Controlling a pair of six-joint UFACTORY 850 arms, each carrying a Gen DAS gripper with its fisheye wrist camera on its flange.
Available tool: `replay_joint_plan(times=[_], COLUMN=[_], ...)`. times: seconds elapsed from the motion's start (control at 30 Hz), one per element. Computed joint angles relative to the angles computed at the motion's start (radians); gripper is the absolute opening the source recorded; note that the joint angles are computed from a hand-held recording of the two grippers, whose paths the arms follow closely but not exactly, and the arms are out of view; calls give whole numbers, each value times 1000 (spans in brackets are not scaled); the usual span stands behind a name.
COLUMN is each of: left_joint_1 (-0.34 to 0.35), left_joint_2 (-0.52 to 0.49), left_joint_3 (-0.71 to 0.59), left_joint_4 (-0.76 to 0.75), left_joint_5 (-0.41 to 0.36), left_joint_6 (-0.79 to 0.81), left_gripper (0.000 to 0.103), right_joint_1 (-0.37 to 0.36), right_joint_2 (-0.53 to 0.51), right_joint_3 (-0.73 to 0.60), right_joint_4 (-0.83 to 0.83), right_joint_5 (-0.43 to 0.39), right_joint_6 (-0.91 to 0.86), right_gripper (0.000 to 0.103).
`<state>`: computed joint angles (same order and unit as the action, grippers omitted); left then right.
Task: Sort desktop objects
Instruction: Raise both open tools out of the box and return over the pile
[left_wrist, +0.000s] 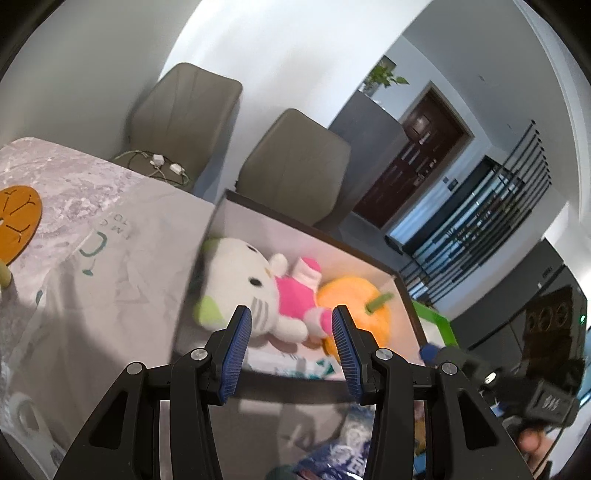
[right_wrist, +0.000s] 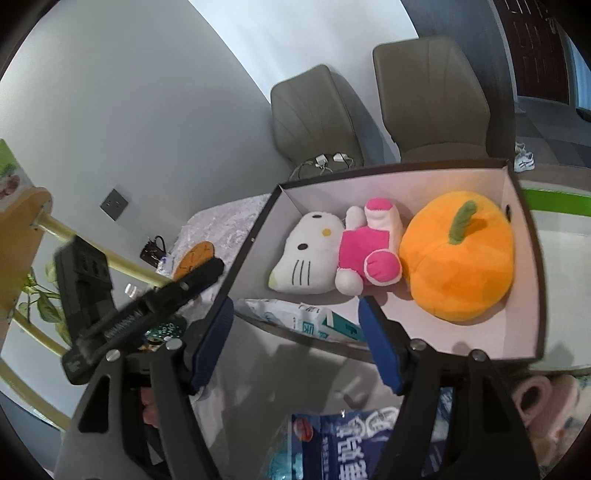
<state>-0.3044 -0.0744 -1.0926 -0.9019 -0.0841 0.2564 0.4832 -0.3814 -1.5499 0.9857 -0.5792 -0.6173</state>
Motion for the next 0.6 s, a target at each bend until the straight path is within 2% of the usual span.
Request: replay_joint_plan(times=[0.33,0.6], left_joint_1=[-70,-123], left_joint_2=[47,96], left_joint_3=[20,40], left_joint_4=[281,633], left_joint_5=[-14,-23], left_joint_6=[-268,-611], left_gripper=[45,45], right_joint_1=[-59,-139], right_joint_2=[151,301], right_joint_3=[148,296], right_joint_4=[91,177], right_joint_5=[0,-1], right_joint_6=[-82,-163], right_gripper=[72,74])
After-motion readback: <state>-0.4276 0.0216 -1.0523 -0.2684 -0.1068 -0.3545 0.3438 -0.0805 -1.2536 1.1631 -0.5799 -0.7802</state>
